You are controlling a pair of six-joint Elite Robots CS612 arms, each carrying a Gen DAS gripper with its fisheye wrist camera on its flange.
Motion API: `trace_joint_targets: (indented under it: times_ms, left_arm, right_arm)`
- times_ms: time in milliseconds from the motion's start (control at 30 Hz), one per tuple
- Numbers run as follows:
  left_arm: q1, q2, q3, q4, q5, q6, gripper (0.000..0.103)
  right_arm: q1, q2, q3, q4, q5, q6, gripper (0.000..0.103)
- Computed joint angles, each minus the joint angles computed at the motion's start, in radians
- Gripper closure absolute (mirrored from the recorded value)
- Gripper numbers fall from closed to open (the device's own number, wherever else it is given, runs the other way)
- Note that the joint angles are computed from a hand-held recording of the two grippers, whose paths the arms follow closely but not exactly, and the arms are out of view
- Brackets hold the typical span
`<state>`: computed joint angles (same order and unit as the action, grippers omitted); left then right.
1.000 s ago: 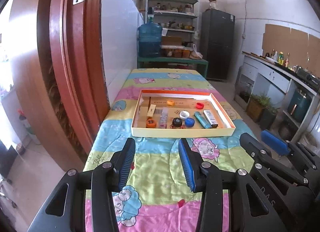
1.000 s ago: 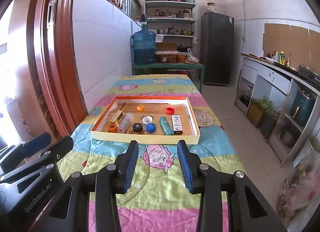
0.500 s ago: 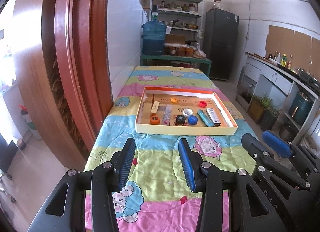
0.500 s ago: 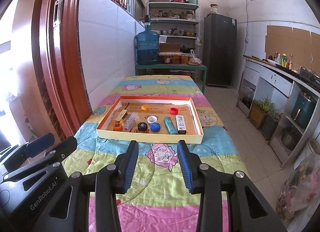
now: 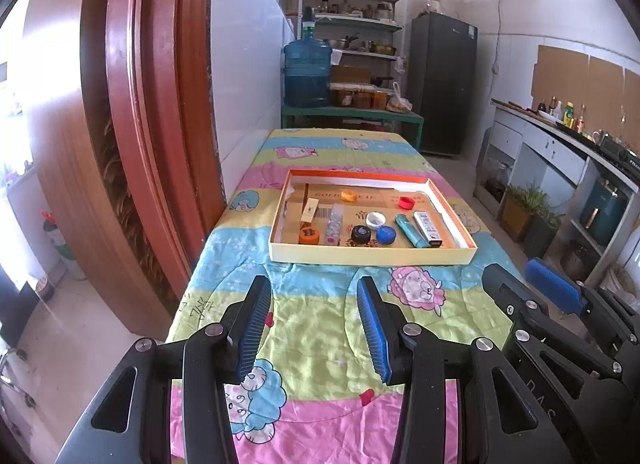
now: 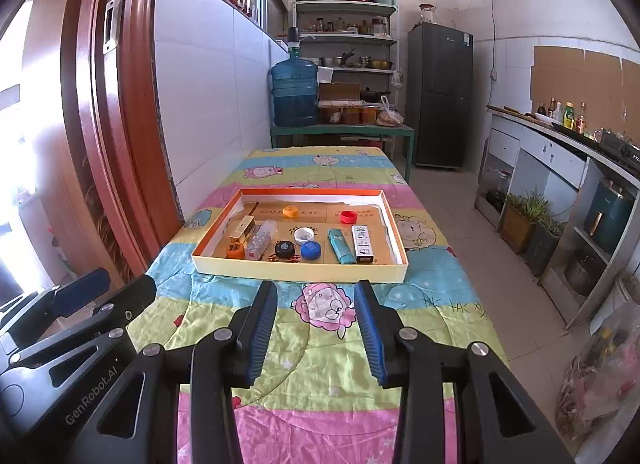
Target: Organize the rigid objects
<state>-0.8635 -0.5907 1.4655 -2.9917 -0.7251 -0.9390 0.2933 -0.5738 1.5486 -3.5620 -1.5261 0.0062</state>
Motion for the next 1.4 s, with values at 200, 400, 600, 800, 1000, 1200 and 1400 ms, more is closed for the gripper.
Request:
trace_joint_targets:
  times_ms: [200,400,600,800,1000,1200,1400]
  left_arm:
    - [0.001,0.000,-0.001,0.001,-0.001,0.001,0.057]
    - [0.001,0.001,-0.002,0.003,-0.002,0.000,0.057]
    - [0.001,0.004,-0.002,0.002,-0.005,-0.002,0.057]
    - [0.001,0.007,-0.001,0.000,-0.009,-0.004,0.057]
    - [0.002,0.008,-0.001,-0.001,-0.013,-0.003,0.057]
    - [0.003,0.009,-0.002,0.002,-0.017,-0.003,0.057]
    - [0.002,0.011,-0.004,0.002,-0.020,-0.002,0.057]
  right_arm:
    - [0.000,0.000,0.000,0.001,0.000,0.001,0.063]
    - [0.001,0.003,-0.003,0.003,0.001,0.002,0.063]
    - [0.003,0.004,-0.005,0.011,0.001,0.001,0.063]
    - [0.005,0.007,-0.008,0.009,-0.001,0.001,0.063]
    - [0.006,0.008,-0.010,0.011,-0.001,0.001,0.063]
    - [0.005,0.008,-0.009,0.011,0.000,0.001,0.063]
    - [0.006,0.010,-0.012,0.014,0.000,0.000,0.063]
